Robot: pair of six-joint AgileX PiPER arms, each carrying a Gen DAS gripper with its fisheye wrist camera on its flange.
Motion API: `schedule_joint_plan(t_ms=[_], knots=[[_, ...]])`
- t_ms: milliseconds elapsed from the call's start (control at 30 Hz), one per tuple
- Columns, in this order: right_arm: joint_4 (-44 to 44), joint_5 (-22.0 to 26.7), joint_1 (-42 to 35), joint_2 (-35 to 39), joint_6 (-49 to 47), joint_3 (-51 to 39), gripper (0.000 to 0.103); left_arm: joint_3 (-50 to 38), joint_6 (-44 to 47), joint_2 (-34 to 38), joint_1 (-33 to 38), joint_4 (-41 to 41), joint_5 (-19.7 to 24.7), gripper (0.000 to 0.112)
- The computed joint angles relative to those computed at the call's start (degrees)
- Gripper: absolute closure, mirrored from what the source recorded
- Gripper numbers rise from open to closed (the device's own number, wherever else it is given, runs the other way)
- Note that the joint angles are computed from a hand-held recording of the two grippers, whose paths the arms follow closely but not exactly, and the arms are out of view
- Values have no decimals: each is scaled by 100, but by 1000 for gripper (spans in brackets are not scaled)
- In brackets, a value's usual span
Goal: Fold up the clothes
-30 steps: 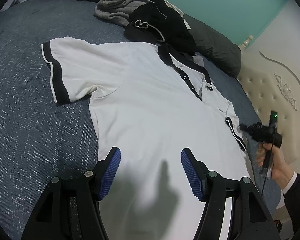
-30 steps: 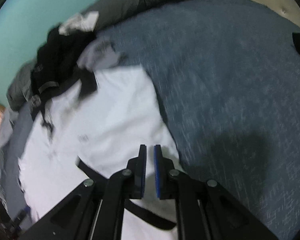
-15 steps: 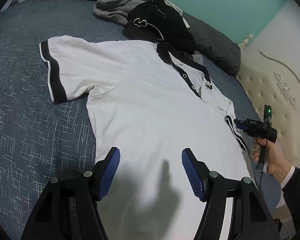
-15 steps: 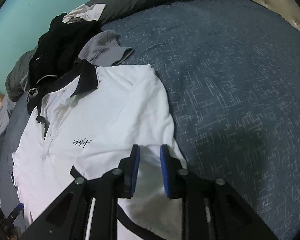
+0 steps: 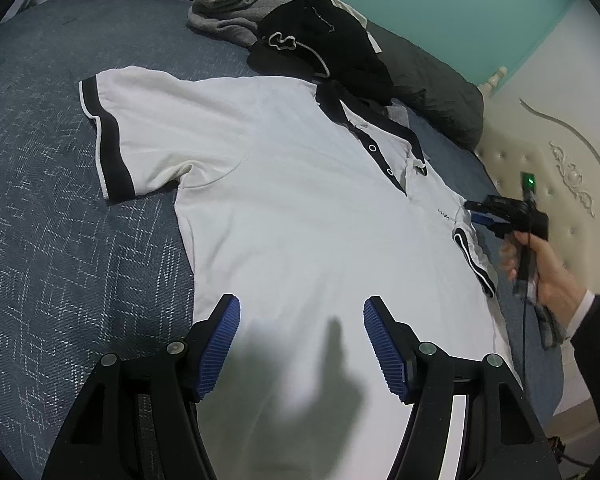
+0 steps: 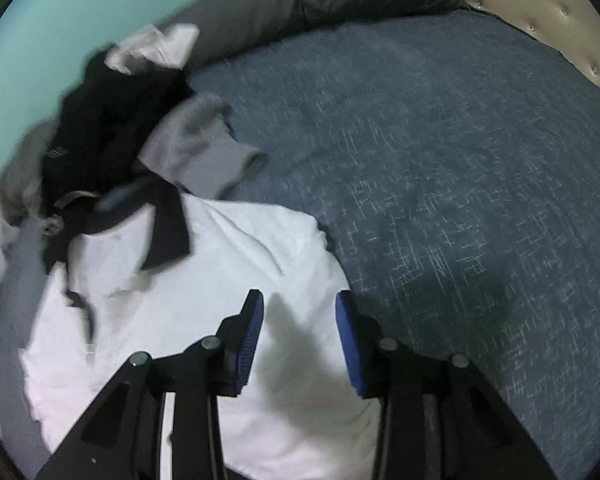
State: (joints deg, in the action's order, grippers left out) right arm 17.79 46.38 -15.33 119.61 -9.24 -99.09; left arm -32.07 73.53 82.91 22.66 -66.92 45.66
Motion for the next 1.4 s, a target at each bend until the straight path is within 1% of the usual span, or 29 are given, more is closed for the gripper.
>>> schedule_joint_plan(t_ms=[133, 167, 200, 233, 267, 367, 500, 700, 800, 1000, 1300, 1400], knots=[[-755, 194, 218, 485, 511, -687, 66, 30, 56, 20, 45, 13, 24, 44], [-920, 216, 259, 554, 603, -778, 71, 38, 76, 32, 39, -1, 16, 44], [-1126, 208, 316, 603, 688, -844, 79, 43, 96, 52, 25, -20, 0, 44], [-1289, 159, 365, 626, 713, -867, 83, 49, 117, 71, 12, -39, -17, 44], [-1406, 85, 403, 633, 698, -862, 89, 55, 136, 88, -1, -57, -32, 44], [-1692, -60, 478, 645, 711, -867, 94, 59, 131, 82, -21, -56, -46, 43], [-1951, -162, 535, 695, 922, -956, 96, 72, 136, 60, -25, -46, -52, 42], [-1800, -257, 535, 756, 768, -1066, 98, 89, 145, 26, -31, -32, -59, 42], [-1779, -198, 529, 862, 776, -1240, 98, 95, 168, 27, -12, -21, -50, 42], [-601, -189, 198, 879, 415, -1414, 98, 100, 170, 26, 25, 0, -23, 42], [301, -283, -19, 511, -340, -1194, 97, 82, 144, 27, 50, 27, 11, 42], [634, -204, -148, 394, -586, -1033, 97, 73, 142, 33, 87, 41, 60, 42]])
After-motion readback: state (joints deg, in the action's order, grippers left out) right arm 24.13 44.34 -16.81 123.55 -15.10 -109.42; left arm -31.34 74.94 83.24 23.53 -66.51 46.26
